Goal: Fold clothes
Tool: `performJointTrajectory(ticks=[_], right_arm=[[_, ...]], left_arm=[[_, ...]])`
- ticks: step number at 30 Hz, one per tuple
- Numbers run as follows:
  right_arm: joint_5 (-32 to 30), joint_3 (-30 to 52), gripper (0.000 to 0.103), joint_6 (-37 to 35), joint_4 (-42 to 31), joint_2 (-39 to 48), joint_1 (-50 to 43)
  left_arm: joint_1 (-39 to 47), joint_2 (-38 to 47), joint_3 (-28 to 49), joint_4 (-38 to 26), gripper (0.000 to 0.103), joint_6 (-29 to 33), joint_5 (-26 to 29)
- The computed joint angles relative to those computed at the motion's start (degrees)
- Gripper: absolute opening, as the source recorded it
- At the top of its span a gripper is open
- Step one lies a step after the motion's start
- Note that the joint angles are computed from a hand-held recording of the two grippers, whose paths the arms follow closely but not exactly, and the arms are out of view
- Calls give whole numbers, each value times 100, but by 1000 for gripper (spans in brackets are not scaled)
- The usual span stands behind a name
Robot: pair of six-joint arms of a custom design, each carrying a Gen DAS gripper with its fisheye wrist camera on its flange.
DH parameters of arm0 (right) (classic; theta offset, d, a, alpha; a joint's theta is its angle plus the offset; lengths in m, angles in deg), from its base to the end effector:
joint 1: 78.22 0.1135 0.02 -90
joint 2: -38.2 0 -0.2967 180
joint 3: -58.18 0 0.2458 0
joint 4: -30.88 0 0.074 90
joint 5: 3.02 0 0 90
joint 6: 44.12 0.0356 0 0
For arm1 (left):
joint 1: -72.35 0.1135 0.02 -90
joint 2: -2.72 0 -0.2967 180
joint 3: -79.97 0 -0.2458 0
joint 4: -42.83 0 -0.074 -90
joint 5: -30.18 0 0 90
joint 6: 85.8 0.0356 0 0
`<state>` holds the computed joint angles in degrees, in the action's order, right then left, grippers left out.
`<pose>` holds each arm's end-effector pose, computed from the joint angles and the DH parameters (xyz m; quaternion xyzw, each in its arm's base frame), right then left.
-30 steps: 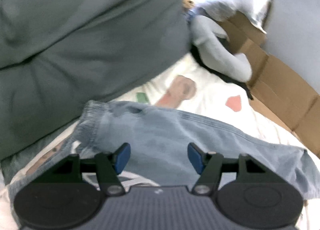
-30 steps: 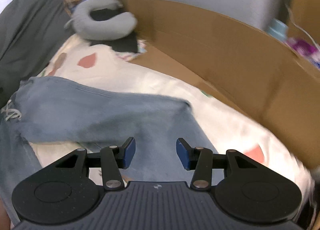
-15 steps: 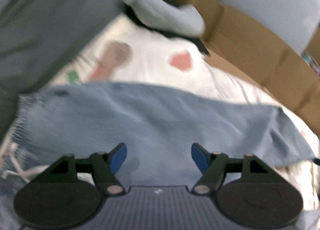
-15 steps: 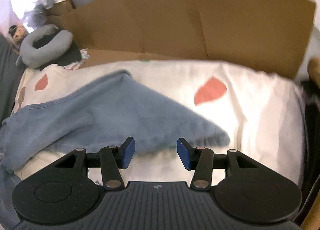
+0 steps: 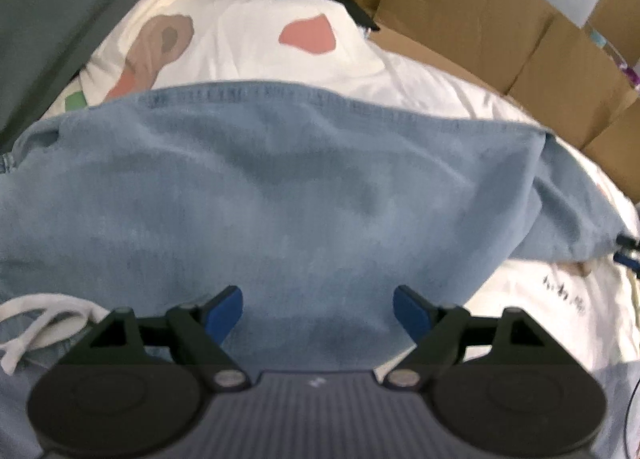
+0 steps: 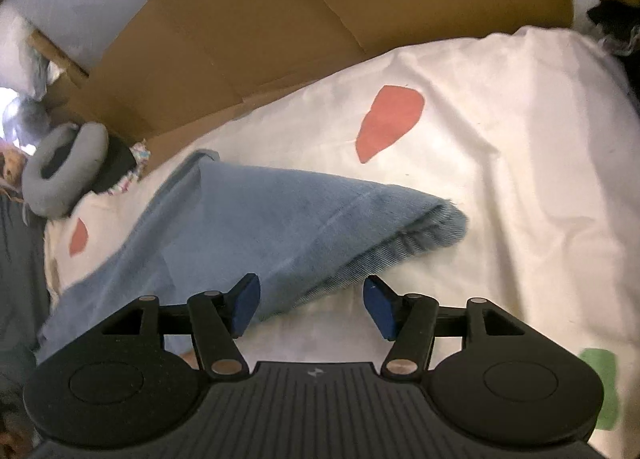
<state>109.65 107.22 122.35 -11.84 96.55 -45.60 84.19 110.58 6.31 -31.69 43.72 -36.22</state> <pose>0.1528 0.0815 0.2421 0.4055 0.8362 0.1520 0.3364 0.3772 0.0645 0.2859 0.2566 0.9375 -0.1314 0.1952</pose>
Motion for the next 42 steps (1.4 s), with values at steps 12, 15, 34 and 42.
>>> performJointTrajectory(ticks=[12, 15, 34, 42], right_arm=[[-31, -451, 64, 308, 645, -131, -266], [-93, -657, 63, 368, 644, -474, -423], [-1025, -1719, 56, 786, 2549, -990, -1422], [-622, -1457, 7, 268, 2209, -960, -1485]], left_arm=[[30, -130, -632, 551, 89, 53, -20], [-15, -251, -868, 755, 91, 223, -60], [-138, -701, -1504, 1155, 94, 925, -188], [27, -878, -1669, 1130, 94, 1142, 77]])
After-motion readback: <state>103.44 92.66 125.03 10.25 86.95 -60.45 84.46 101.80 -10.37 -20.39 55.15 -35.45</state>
